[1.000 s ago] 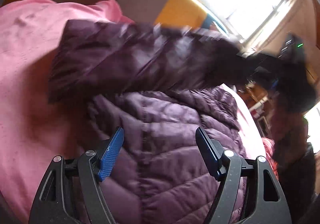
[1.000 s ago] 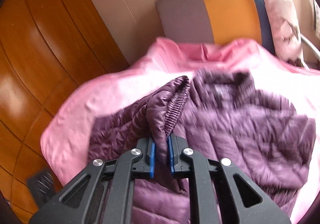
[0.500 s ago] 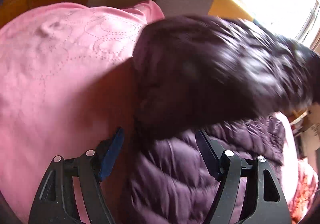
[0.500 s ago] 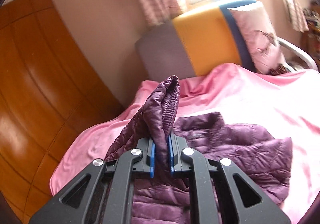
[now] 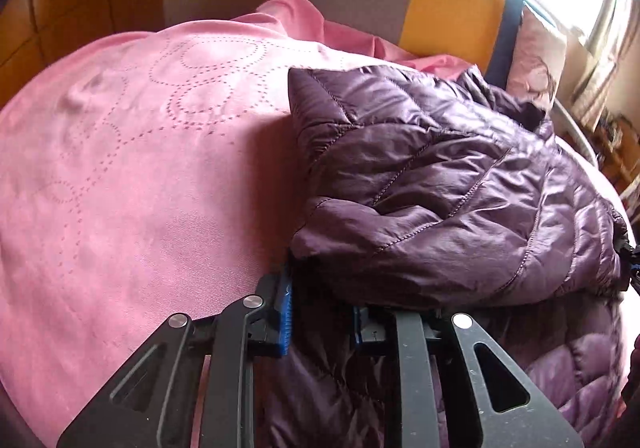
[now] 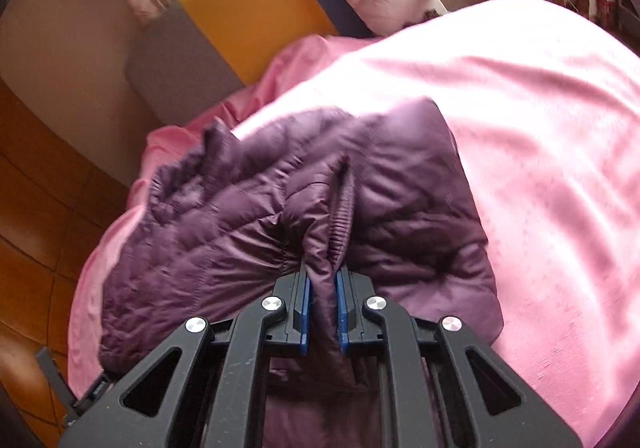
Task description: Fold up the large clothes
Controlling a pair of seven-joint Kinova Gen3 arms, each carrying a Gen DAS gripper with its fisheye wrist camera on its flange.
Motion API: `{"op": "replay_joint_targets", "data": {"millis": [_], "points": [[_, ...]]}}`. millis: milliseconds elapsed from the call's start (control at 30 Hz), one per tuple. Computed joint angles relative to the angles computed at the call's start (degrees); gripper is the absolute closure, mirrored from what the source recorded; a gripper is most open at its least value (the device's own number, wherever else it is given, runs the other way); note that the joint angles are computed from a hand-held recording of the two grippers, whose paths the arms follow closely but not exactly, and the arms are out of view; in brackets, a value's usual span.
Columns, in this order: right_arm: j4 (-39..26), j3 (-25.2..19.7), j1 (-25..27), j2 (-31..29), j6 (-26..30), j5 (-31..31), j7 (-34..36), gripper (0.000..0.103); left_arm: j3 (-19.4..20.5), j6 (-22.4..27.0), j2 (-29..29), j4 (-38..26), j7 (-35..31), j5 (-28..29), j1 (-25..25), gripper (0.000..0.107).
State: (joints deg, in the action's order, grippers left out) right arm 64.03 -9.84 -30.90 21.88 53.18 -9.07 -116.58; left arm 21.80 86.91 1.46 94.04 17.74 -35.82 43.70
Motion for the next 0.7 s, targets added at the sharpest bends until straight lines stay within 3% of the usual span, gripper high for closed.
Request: {"op": "replay_joint_targets", "data": {"millis": [167,233,267,300,333,367,400,533,600,700], "points": [[-0.11,1.78,-2.68,0.01,1.69,5.23,-2.14,0.094,0.13,-0.16,-0.08,0.09,-0.30,-0.09,0.46,0.087],[-1.48,2.41,-4.21,0.17,3.32,8.08,-2.85,0.093,0.66,0.48,-0.43,-0.05,0.50,-0.31,1.01,0.080],[-2.49,3.07,-5.33,0.29,4.74,10.04,-3.88,0.090,1.16,0.26,-1.49,0.38,1.19,-0.35,1.48,0.071],[-3.45,3.34,-6.19,0.50,5.90,11.44,-4.54,0.082,1.93,0.57,-1.98,0.39,1.99,-0.64,1.89,0.059],[-3.60,3.52,-6.65,0.53,6.15,12.88,-4.37,0.078,2.98,1.72,-2.50,0.21,3.06,-1.36,2.50,0.053],[-3.23,3.98,-7.72,-0.13,6.13,14.95,-4.93,0.068,3.93,3.10,-2.84,-0.04,4.05,-2.08,2.99,0.046],[-2.40,4.40,-8.73,-1.00,5.57,17.16,-5.61,0.056,4.94,4.44,-3.47,-0.12,5.27,-3.08,3.58,0.044],[0.78,3.03,-10.06,-4.47,-0.48,20.90,-6.28,0.039,8.18,10.48,-4.60,-2.22,7.94,-8.00,4.58,0.044],[0.08,1.66,-9.89,-4.12,-1.77,20.03,-4.60,0.028,8.07,10.34,-4.83,-3.27,7.05,-10.42,4.03,0.038],[-4.02,0.57,-11.06,-1.14,-0.47,18.75,-2.05,0.021,6.65,7.39,-4.54,-4.34,4.14,-12.42,2.09,0.037]]}}
